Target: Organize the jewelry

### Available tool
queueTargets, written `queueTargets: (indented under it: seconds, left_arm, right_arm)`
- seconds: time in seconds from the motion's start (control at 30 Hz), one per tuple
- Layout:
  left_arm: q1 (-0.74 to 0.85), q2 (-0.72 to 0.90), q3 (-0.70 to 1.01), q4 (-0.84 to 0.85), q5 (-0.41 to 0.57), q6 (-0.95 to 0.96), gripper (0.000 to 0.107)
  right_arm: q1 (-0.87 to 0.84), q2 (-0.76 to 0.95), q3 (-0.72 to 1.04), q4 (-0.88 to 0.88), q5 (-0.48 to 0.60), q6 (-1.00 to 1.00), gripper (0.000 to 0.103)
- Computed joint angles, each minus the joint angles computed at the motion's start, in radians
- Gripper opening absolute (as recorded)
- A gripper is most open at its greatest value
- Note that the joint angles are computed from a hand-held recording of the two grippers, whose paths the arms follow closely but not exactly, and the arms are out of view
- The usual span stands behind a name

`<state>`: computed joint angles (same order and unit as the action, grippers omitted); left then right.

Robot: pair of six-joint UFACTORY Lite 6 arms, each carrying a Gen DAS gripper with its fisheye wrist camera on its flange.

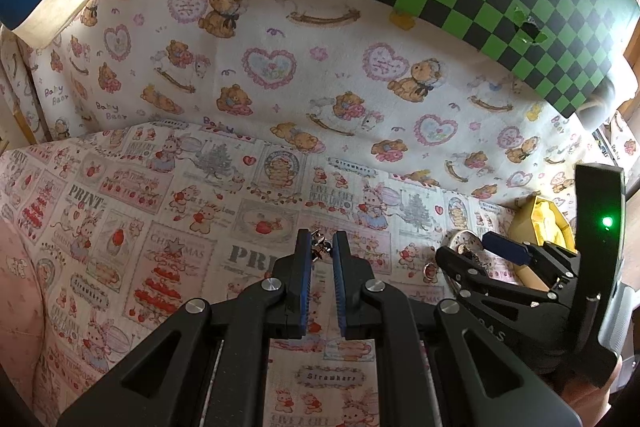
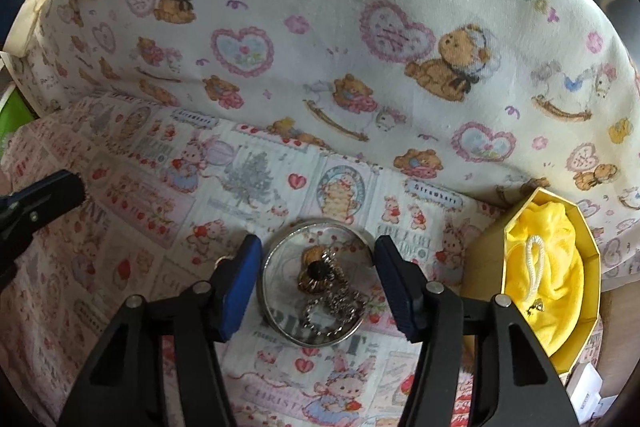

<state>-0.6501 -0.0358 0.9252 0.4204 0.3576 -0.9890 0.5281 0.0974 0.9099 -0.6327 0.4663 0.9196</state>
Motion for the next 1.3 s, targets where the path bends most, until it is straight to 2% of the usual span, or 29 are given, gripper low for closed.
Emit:
queueTargets:
  seconds: [0.2, 0.3, 0.4, 0.5, 0.73, 0.9, 1.0, 1.07, 1.1, 1.17, 1.3]
  left_arm:
    - [-0.007, -0.017, 0.004, -0.008, 0.009, 0.009, 0.009]
    - [-0.008, -0.035, 0.003, 0.012, 0.019, -0.012, 0.009]
    - [-0.011, -0.044, -0.001, 0.037, 0.024, -0.035, 0.009]
    - [-0.014, -0.044, -0.001, 0.042, 0.027, -0.041, 0.009]
    - [-0.016, -0.035, 0.004, 0.045, 0.033, -0.039, 0.009]
    - [-0.028, -0.024, 0.006, 0.070, 0.028, -0.070, 0.009]
    - [-0.029, -0.027, 0.003, 0.075, 0.029, -0.076, 0.009]
    - [-0.034, -0.026, 0.003, 0.091, 0.032, -0.094, 0.009]
    - [-0.033, -0.027, 0.000, 0.090, 0.030, -0.090, 0.009]
    - [-0.034, -0.026, -0.002, 0.094, 0.024, -0.092, 0.009]
    - [-0.046, -0.028, -0.004, 0.127, 0.024, -0.111, 0.009]
  right_arm:
    - [0.069, -0.163, -0.126, -0.066, 0.024, 0.081, 0.056]
    - [0.064, -0.263, -0.194, -0.032, 0.009, 0.049, 0.056]
    - [0.025, -0.339, -0.246, 0.089, -0.022, -0.080, 0.056]
    - [-0.003, -0.328, -0.254, 0.187, -0.031, -0.184, 0.056]
    - [0.011, -0.318, -0.286, 0.110, -0.023, -0.094, 0.057]
    - [0.055, -0.222, -0.236, 0.007, -0.018, 0.011, 0.063]
    - [0.069, -0.193, -0.216, 0.014, -0.008, 0.023, 0.062]
    - [0.069, -0.198, -0.215, 0.024, 0.001, 0.021, 0.055]
    - [0.075, -0.197, -0.215, 0.014, 0.005, 0.036, 0.055]
    - [0.085, -0.217, -0.232, -0.027, 0.003, 0.078, 0.054]
    - [0.101, -0.396, -0.342, -0.039, 0.019, 0.103, 0.054]
